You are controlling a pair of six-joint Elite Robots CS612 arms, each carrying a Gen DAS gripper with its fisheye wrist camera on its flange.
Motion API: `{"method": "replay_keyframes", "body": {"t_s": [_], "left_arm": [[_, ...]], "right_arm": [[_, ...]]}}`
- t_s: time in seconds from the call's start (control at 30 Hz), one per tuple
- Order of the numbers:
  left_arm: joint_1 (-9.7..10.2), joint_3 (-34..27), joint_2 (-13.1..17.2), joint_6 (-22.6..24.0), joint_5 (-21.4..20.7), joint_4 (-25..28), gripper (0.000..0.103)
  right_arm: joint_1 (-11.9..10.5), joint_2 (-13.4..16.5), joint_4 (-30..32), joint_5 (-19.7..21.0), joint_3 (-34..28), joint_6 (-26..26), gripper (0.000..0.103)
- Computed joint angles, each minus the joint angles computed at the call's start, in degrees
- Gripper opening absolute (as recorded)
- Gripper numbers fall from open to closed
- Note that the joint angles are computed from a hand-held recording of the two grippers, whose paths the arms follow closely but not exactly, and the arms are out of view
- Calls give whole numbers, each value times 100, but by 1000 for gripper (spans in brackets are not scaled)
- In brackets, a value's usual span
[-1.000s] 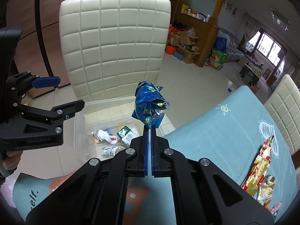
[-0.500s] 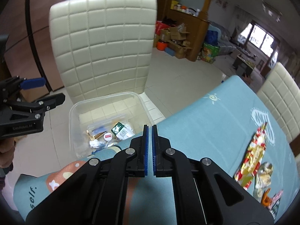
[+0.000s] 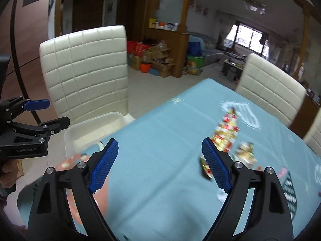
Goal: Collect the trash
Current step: 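Move both tools back over the table toward the gift wrap and orange peel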
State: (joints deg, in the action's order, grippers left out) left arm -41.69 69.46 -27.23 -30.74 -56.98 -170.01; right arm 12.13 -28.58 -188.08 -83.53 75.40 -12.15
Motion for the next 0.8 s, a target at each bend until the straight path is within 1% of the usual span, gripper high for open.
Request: {"method": "replay_keyframes", "body": {"t_s": [0.1,0.23,0.4,0.47,0.57,0.67,0.8], "left_arm": [[-112,-173,50,361,-31,-35,79],[-250,-452,137,794,-48,82,79],[-387,-937,309,1172,-298,343,79],[-416,-1182,417,1289,-446,459,79],[-458,-1579,596,1336,-591,789,79],[-474,-1976,777,1314,-761,1149,79],[-471,-2547,1062,1305,-769,1612,79]], "right_arm": [[-123,-151,-267,-95,337,196,86],[-301,-309,-382,-246,681,446,86],[-557,-487,-302,-371,1032,929,78],[-633,-538,-356,-508,1166,1044,78],[-713,-569,-385,-715,1266,1085,78],[-792,-567,-320,-785,1280,1104,76],[-883,-504,-136,-790,1166,1176,76]]}}
